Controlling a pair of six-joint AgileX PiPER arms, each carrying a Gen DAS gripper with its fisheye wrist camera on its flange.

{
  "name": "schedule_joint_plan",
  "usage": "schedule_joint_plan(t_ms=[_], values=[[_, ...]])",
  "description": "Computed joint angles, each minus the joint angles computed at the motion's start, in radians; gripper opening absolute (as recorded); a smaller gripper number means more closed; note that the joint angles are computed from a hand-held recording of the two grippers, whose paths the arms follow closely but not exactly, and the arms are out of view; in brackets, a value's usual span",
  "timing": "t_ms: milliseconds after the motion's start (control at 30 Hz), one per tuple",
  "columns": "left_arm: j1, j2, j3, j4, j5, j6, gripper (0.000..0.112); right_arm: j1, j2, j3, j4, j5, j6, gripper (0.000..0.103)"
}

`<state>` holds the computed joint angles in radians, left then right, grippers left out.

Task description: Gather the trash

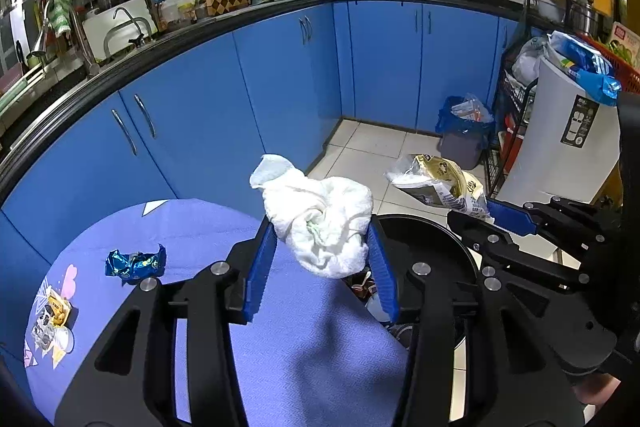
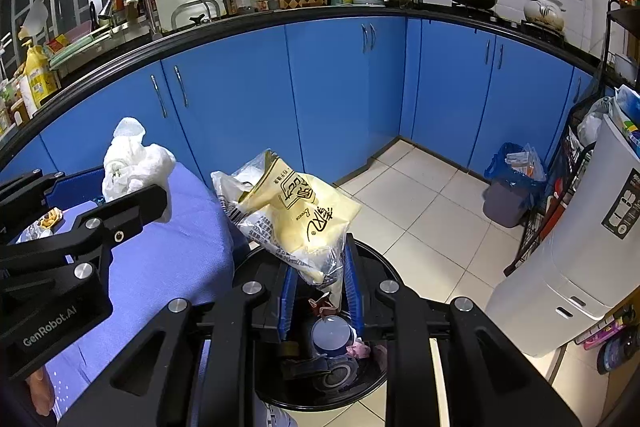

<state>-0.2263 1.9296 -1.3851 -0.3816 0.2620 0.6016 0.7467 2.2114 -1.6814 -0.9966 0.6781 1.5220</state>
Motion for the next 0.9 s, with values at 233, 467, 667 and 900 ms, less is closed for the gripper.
schedule_joint_plan(t_ms=[233,467,667,900], values=[[-0.003,0.004,-0.009,0.038,0.001,-0.044,0.054,0.007,0.015,-0.033,0.015,0.04,-0.02,0.024],[0.002,0.008,-0.017,0.066,-0.001,-0.076,0.057,0.021,0.021,-0.045,-0.012,0.115,0.02,0.072],[-0.003,0.014,-0.028,0.099,-0.003,-0.113,0.062,0.029,0.003,0.003,-0.071,0.143,0.099,0.076],[-0.027,0.027,-0.048,0.155,-0.001,-0.177,0.066,0.025,-0.013,0.038,-0.102,0.193,0.157,0.076]])
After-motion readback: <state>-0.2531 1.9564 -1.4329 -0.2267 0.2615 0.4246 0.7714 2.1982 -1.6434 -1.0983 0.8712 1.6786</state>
